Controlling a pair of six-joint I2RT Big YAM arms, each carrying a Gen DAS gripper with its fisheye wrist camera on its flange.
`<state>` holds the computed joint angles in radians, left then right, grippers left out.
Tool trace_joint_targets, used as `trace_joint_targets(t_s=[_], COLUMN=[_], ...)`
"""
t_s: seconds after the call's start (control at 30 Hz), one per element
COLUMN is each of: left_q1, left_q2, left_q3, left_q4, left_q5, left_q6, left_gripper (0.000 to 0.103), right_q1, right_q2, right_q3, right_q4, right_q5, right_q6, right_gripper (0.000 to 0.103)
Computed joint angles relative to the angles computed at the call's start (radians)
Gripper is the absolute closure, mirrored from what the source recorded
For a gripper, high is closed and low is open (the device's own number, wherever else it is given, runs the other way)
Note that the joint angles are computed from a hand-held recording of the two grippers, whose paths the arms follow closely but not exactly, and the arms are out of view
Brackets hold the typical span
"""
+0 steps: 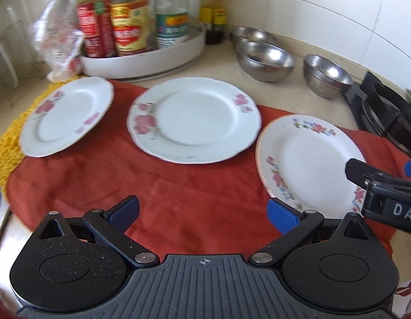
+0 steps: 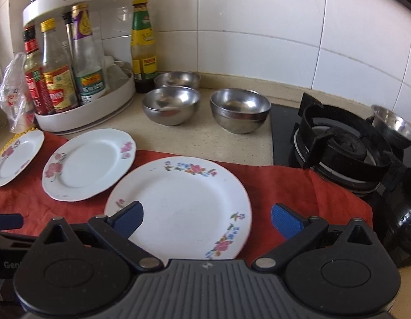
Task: Organize plates and bowls
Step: 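Move the right tool toward the white plate with multicoloured floral rim, then close the right tool on the multicoloured-rim plate's edge and lift it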
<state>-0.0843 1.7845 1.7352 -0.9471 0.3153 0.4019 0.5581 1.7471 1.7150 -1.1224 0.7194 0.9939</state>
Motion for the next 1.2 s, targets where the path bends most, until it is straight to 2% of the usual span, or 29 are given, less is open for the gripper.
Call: trace_joint_targets(t_s=[0.13, 0.2, 0.27, 0.3, 0.43, 0.5, 0.6, 0.73, 0.77, 0.83, 0.9, 1.03, 1.2], left_q1=[-0.023, -0.033, -0.039, -0.044, -0.072, -0.083, -0.086, -0.089, -0.093, -0.096, -0.079, -0.074, -0.087], left_q2=[0.043, 0.076, 0.112, 0.129, 0.167, 0.174, 0.202, 0.241, 0.243, 0.236, 0.247, 0.276, 0.298], left_q3=[0.042, 0.079, 0.126, 0.148, 0.199, 0.208, 0.252, 0.317, 0.317, 0.307, 0.33, 0.388, 0.427], left_q4=[-0.045, -0.08, -0.133, -0.157, -0.204, -0.207, -0.247, -0.332, -0.332, -0.324, -0.365, -0.406, -0.452], left_q5=[0.041, 0.061, 0.099, 0.111, 0.101, 0.091, 0.107, 0.187, 0.197, 0.182, 0.199, 0.179, 0.167], left_q6=[0.045, 0.058, 0.059, 0.059, 0.102, 0.136, 0.16, 0.208, 0.223, 0.237, 0.25, 0.212, 0.261], left_gripper=[0.001, 0.004, 0.006, 0.006, 0.007, 0.007, 0.006, 0.007, 0.005, 0.007, 0.009, 0.01, 0.006], right_q1=[-0.046, -0.067, -0.091, -0.099, -0.136, -0.147, -0.166, -0.195, -0.201, -0.208, -0.211, -0.209, -0.216], right_q2=[-0.037, -0.053, -0.063, -0.068, -0.083, -0.088, -0.101, -0.126, -0.13, -0.146, -0.157, -0.155, -0.173], right_q3=[-0.076, -0.113, -0.135, -0.146, -0.187, -0.2, -0.215, -0.26, -0.264, -0.286, -0.302, -0.301, -0.332], right_q4=[0.045, 0.084, 0.109, 0.129, 0.214, 0.24, 0.266, 0.34, 0.348, 0.367, 0.384, 0.388, 0.428], right_q5=[-0.084, -0.124, -0.176, -0.2, -0.326, -0.343, -0.394, -0.448, -0.462, -0.485, -0.497, -0.499, -0.521], right_q6=[0.012, -0.005, -0.015, -0.024, -0.074, -0.11, -0.138, -0.164, -0.168, -0.168, -0.169, -0.184, -0.185], right_gripper=[0.01, 0.02, 0.023, 0.029, 0.039, 0.041, 0.043, 0.045, 0.046, 0.047, 0.048, 0.048, 0.046])
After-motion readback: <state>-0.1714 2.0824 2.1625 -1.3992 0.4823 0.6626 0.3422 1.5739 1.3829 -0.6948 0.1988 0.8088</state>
